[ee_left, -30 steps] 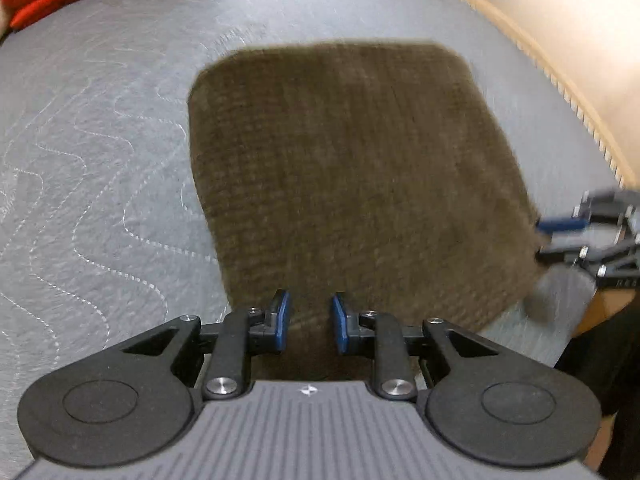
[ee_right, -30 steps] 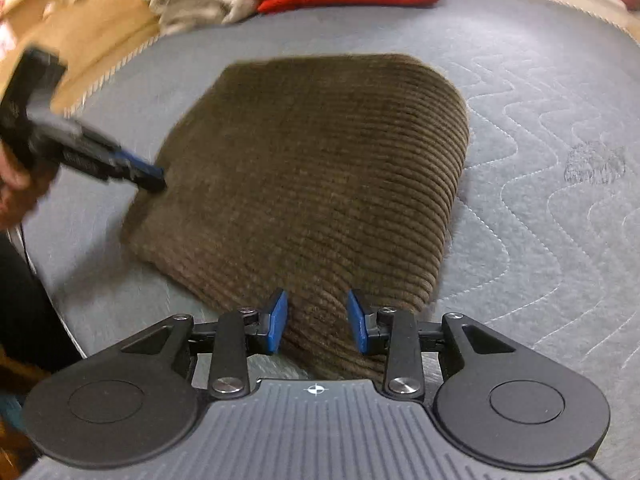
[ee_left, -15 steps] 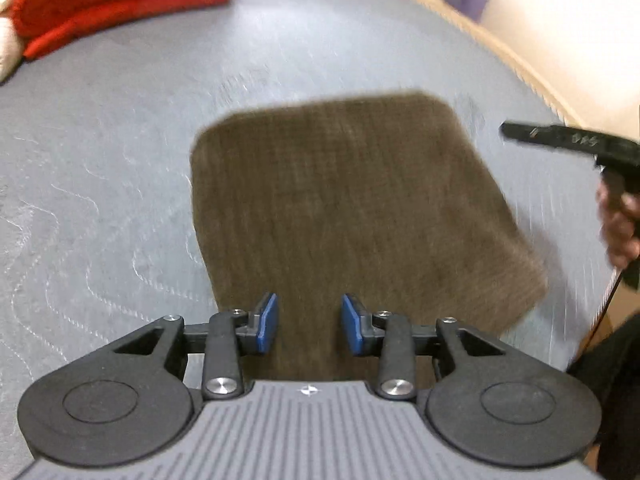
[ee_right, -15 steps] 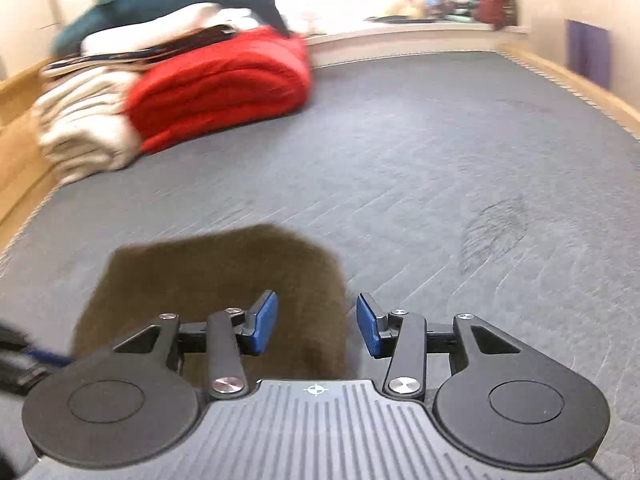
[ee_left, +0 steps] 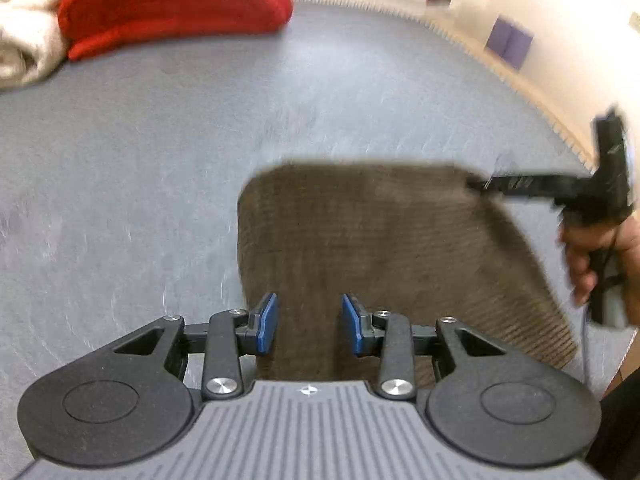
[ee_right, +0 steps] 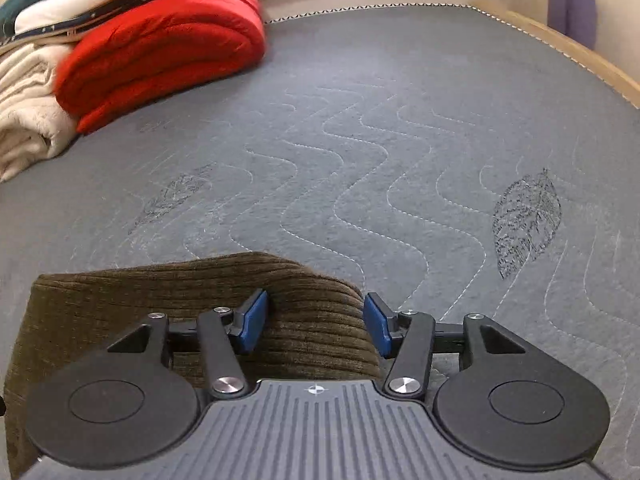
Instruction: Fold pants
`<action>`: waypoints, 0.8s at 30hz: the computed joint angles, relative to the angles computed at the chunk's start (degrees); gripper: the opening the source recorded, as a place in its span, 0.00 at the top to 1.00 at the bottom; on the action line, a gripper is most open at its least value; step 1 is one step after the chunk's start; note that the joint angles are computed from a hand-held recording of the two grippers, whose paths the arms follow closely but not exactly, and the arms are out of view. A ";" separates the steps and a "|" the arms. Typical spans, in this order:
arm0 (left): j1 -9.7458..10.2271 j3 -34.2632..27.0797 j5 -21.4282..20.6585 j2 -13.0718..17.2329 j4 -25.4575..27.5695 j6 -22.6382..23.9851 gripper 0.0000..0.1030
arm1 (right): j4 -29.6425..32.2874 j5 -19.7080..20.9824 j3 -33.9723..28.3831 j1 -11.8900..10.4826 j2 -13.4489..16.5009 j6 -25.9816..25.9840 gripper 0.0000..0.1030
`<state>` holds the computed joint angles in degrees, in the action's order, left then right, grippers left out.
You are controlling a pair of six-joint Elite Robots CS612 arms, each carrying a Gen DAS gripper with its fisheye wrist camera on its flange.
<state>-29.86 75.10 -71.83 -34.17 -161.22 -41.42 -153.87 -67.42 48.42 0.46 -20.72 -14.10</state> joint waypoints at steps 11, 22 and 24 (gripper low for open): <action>-1.31 1.64 0.82 -1.33 0.78 6.34 0.55 | -5.83 2.00 9.30 -1.23 -5.57 2.41 0.46; -3.65 3.08 2.82 -2.75 8.33 11.73 0.30 | 4.61 0.96 26.52 -3.84 -16.29 -20.16 0.42; -5.10 4.40 7.77 -3.97 7.93 10.34 0.17 | 0.55 1.73 28.73 -4.38 -17.97 -16.23 0.43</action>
